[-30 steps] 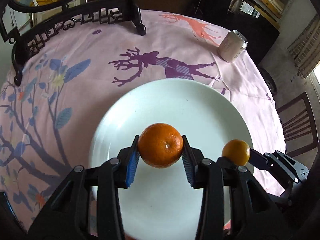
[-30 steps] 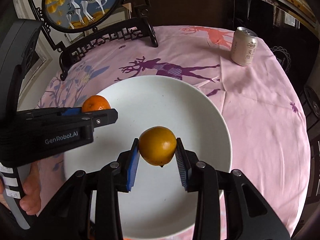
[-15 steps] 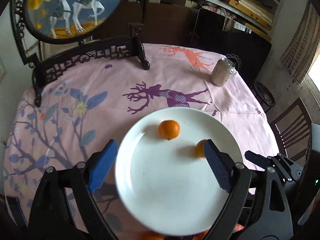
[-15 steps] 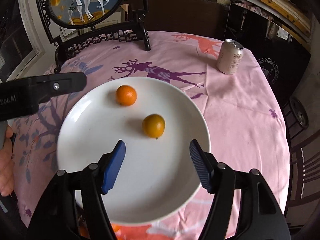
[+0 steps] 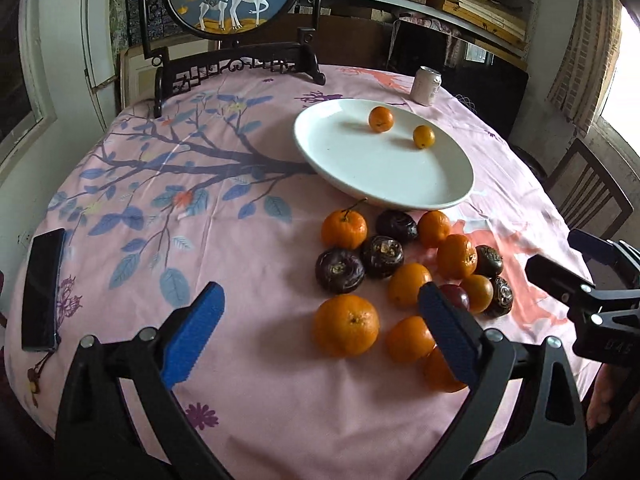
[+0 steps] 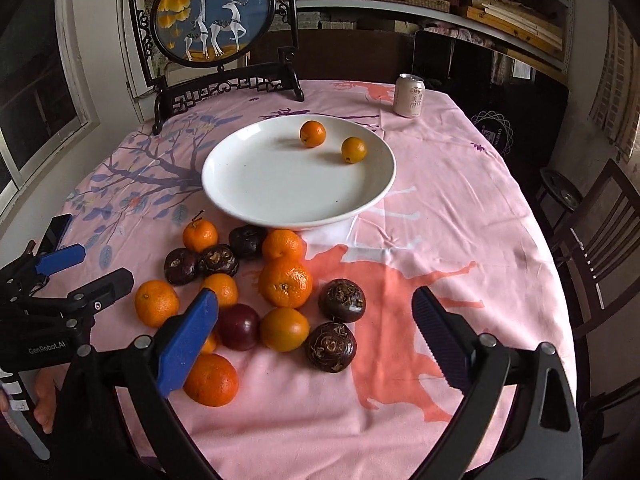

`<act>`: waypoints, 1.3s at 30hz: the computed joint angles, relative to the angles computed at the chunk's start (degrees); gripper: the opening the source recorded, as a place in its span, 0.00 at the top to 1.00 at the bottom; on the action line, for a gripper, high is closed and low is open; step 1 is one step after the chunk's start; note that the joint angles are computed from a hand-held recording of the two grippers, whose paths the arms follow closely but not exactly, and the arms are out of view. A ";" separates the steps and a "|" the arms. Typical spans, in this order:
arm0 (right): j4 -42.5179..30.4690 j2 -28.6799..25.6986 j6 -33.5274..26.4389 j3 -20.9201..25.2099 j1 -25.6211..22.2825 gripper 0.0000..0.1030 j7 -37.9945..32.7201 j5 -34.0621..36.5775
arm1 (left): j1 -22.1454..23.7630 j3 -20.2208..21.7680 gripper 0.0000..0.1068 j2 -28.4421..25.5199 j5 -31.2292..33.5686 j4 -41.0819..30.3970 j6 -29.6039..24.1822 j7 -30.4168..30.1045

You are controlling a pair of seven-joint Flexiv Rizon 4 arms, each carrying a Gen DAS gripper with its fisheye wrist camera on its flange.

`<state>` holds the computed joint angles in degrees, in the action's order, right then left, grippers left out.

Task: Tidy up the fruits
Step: 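Grasp a large orange with the left gripper while the right gripper grasps a dark brown fruit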

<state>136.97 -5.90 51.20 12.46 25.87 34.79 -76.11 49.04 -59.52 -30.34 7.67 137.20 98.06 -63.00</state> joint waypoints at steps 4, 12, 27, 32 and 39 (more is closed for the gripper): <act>0.18 0.17 -2.17 1.29 1.57 0.05 -0.10 1.88 | 3.35 -2.46 0.07 0.10 0.70 1.64 0.08 -0.19; 1.71 -2.75 -0.69 0.72 3.04 0.05 1.72 2.93 | 2.35 1.11 0.07 0.40 2.33 3.15 0.36 1.23; 2.26 -6.92 10.50 -3.17 -3.15 0.61 6.28 -6.77 | -5.37 9.36 0.07 0.40 -1.86 1.26 -0.85 4.06; 4.49 -3.73 8.56 -1.70 -2.38 0.61 7.17 -3.96 | -9.59 11.93 0.07 -0.06 -3.99 0.19 -3.95 6.61; 5.27 -3.18 10.87 -2.21 -3.85 0.61 11.24 -8.10 | -12.59 11.02 0.57 -3.23 -7.36 -3.11 -6.22 9.01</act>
<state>142.24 -9.08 62.07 10.25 22.02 46.03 -84.20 36.44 -48.50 -33.57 0.31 134.09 91.84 -53.99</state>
